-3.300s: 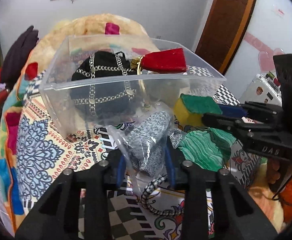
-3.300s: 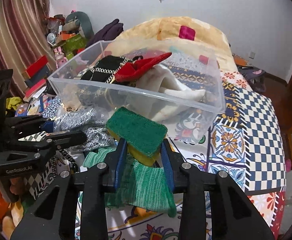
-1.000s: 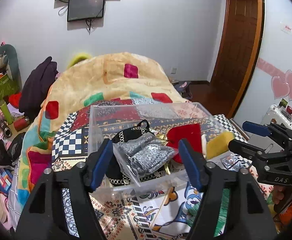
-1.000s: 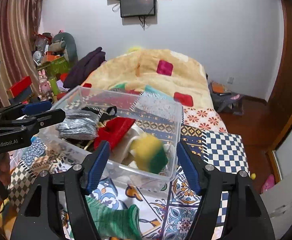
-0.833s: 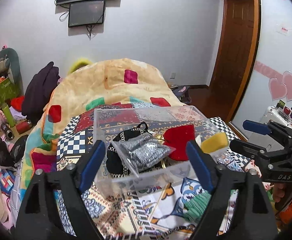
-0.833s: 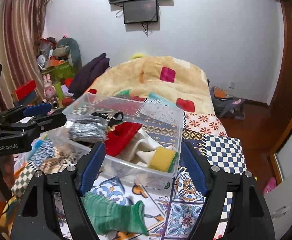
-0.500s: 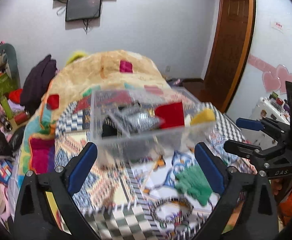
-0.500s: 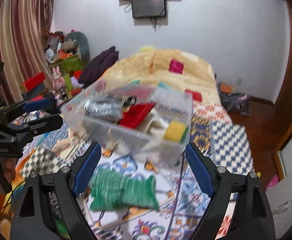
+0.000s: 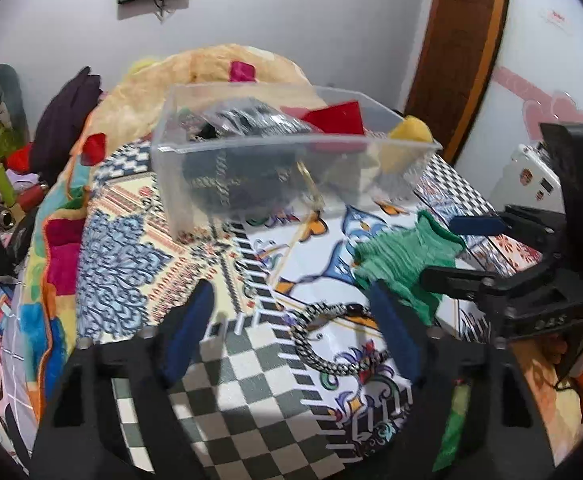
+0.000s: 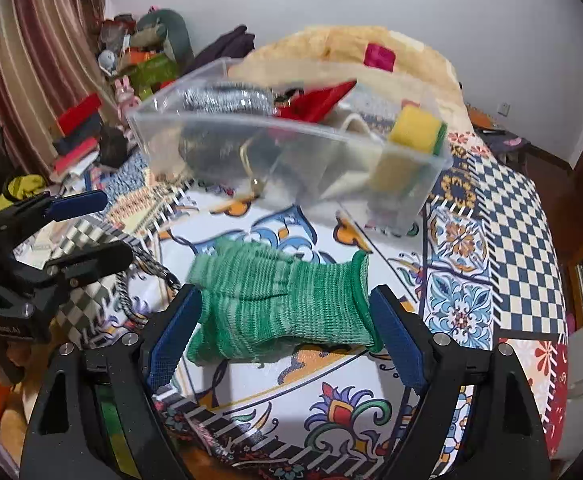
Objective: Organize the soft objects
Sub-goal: 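Grasp the chain bracelet with the left tool while the right tool grasps the green knit cloth, then drop the bracelet and green knit cloth into the box and open both tools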
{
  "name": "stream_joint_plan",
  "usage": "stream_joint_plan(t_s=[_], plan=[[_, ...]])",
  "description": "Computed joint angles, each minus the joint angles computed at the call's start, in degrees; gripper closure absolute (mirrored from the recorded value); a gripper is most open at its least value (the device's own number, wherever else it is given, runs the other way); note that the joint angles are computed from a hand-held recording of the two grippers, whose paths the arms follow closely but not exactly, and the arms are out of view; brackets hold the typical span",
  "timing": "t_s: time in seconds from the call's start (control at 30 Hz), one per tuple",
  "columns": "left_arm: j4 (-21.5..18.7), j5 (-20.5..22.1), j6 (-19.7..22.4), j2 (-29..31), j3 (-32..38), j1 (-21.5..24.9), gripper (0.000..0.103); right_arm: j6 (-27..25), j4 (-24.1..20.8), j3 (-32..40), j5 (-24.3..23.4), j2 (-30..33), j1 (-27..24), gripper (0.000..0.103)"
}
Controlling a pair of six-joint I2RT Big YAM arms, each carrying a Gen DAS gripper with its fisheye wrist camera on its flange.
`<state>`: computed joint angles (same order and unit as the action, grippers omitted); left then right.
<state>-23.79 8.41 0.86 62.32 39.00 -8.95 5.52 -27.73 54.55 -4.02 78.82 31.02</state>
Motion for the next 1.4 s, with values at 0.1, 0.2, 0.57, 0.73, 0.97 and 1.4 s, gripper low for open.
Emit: stream_joint_plan(t_s=[0.1,0.2,0.57,0.73,0.97,1.4], plan=[[0.2,-0.3,0.9,0.1,-0.3,-0.5,0.047,0.1,-0.6,0.3,-0.6,0.6,-0.2,0.029],[-0.5,0.6,1.7,0.6,-0.1,-0.9,0.064,-0.1,-0.3,0.1,-0.3,0.6,0.0,0.038],[0.4,0.0,2.7,0.6,-0.6,-2.1,0.096,-0.3,0.6,-0.5,-1.6,-0.2,-0.3,0.088],[1.2,-0.4,3.1,-1.5,-0.8,-1.5,0.097,-1.1,1.7,-1.1,-1.7,-1.9,-0.6,0.09],[1.5,2.0,2.1,-3.6,0.6,1.4,0.097,-1.0,3.8,-1.5,-0.8,-4.5,-0.5,0.091],[6.0,1.8,-1.0,-2.3,6.5,2.4,0.097,-0.7,9.9,1.9,1.5,-6.8,-1.3,0.091]])
